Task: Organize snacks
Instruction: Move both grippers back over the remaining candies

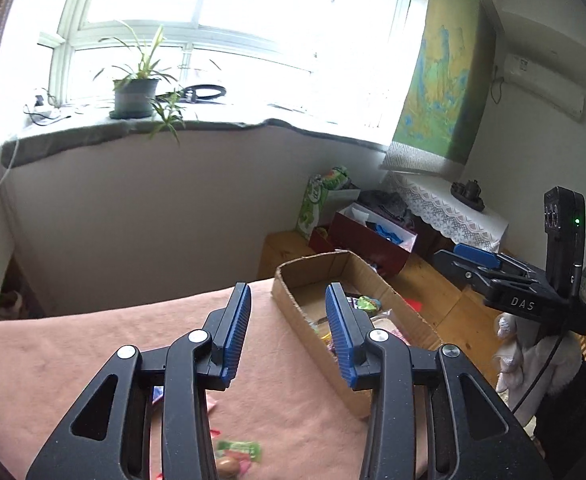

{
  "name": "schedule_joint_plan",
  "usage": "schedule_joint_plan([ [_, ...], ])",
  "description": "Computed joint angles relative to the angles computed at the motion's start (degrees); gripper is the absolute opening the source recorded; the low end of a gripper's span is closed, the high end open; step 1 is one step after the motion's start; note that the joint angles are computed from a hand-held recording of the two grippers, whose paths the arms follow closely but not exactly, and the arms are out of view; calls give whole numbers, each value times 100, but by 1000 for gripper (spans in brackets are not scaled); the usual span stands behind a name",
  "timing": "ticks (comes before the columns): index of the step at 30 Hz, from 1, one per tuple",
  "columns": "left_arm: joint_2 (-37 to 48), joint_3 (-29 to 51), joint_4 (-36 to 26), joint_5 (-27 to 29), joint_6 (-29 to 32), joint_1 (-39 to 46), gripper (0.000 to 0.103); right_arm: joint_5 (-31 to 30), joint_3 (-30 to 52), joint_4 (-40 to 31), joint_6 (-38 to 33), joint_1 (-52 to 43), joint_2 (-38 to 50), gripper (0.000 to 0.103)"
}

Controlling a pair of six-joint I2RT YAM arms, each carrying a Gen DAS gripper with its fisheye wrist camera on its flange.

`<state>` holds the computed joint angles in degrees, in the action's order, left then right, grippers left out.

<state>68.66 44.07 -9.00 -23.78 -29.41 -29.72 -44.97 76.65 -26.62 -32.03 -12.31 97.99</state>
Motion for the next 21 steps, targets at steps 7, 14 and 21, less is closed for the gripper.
schedule_joint_plan([
  [7, -1586, -883, -949, -304, -333, 257, 44, -320, -972, -304, -474, 132, -997, 81],
  [14, -2688, -1790, -1637, -331, -945, 288, 44, -166, -2034, -356, -953, 698, -1552, 81],
  [21, -2663, -2602, -1229, 16, -1573, 218, 44, 565, -3026, 337, -1209, 1676, -1304, 81],
])
